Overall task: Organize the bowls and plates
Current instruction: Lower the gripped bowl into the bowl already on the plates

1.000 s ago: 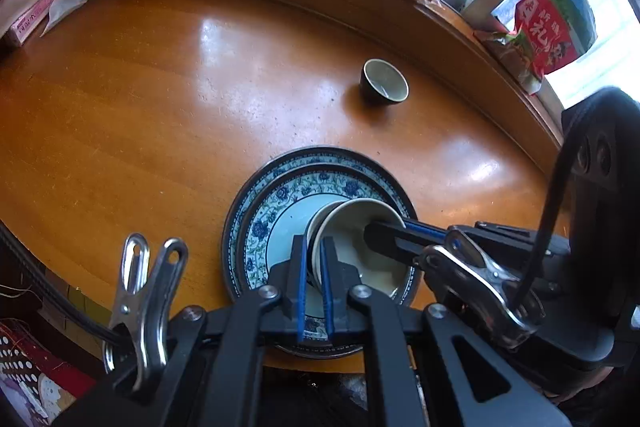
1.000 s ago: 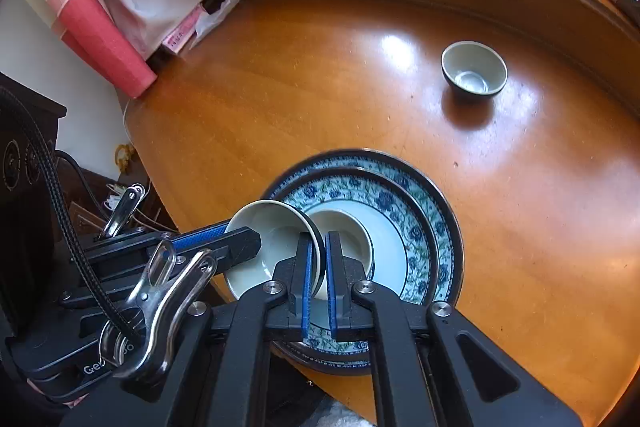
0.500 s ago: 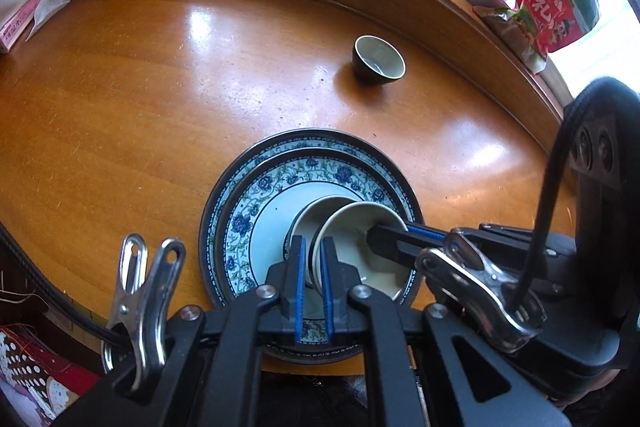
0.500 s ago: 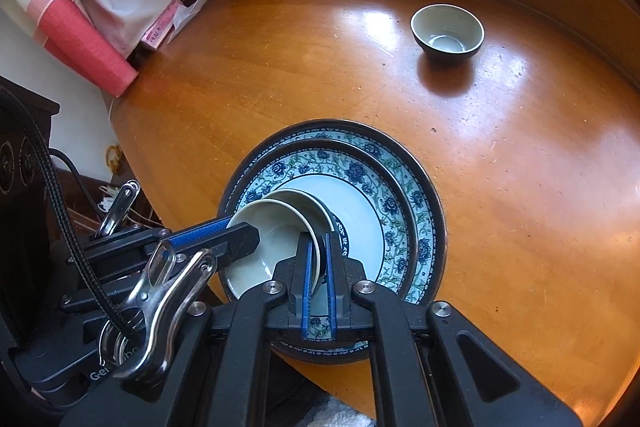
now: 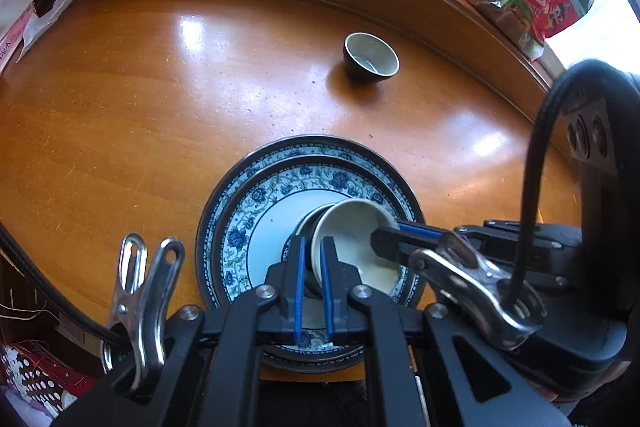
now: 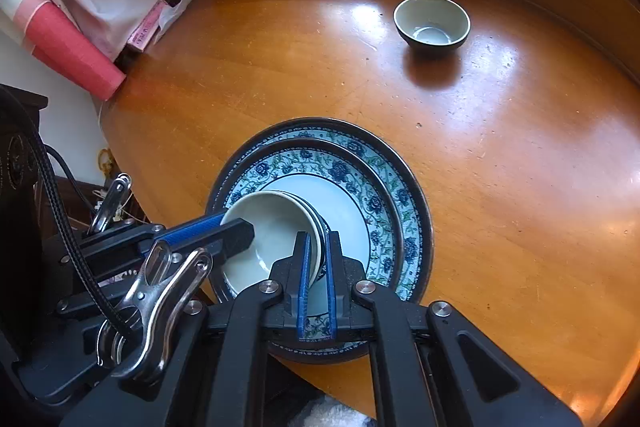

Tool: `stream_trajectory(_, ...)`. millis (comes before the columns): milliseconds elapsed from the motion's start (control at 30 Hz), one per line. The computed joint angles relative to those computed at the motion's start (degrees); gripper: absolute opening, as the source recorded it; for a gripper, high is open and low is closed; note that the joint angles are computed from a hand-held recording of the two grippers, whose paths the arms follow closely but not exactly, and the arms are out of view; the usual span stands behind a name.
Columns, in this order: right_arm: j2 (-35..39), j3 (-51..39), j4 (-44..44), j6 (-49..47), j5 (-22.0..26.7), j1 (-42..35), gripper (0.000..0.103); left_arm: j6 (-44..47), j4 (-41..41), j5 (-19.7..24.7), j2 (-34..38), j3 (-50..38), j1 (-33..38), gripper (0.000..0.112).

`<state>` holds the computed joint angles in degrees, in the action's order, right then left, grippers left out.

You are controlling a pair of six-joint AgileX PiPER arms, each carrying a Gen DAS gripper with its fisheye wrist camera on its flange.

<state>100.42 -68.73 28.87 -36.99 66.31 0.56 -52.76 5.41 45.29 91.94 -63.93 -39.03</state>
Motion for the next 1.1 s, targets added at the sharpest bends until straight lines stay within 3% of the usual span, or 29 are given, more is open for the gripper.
stream_trajectory(300, -0.1, -0.6, -0.1, -1.0, 0.3, -0.4, 0.007, 3.8, -3.4, -0.2, 0.0, 0.8, 2.3, 0.007)
stream_trajectory(700, 1.4, -1.5, -2.8, 1.1, 0.1, 2.3, 0.008, 0.4, 1.9, 3.3, 2.0, -2.7, -0.3, 0.009)
stream_trajectory(833, 1.9, -2.0, -4.4, 2.8, -0.3, 2.8, 0.020, 3.0, -1.2, 2.1, 2.6, -2.1, 0.5, 0.009)
stream_trajectory(967, 2.8, -2.5, -4.1, 2.2, 0.6, 3.0, 0.020, 6.4, -4.9, 0.4, 3.0, -1.0, 2.2, 0.012)
stream_trajectory(1100, 3.5, -3.0, -2.8, 0.7, 1.6, 3.0, 0.012, 5.1, -3.0, 0.8, 2.2, -1.1, 1.4, 0.013)
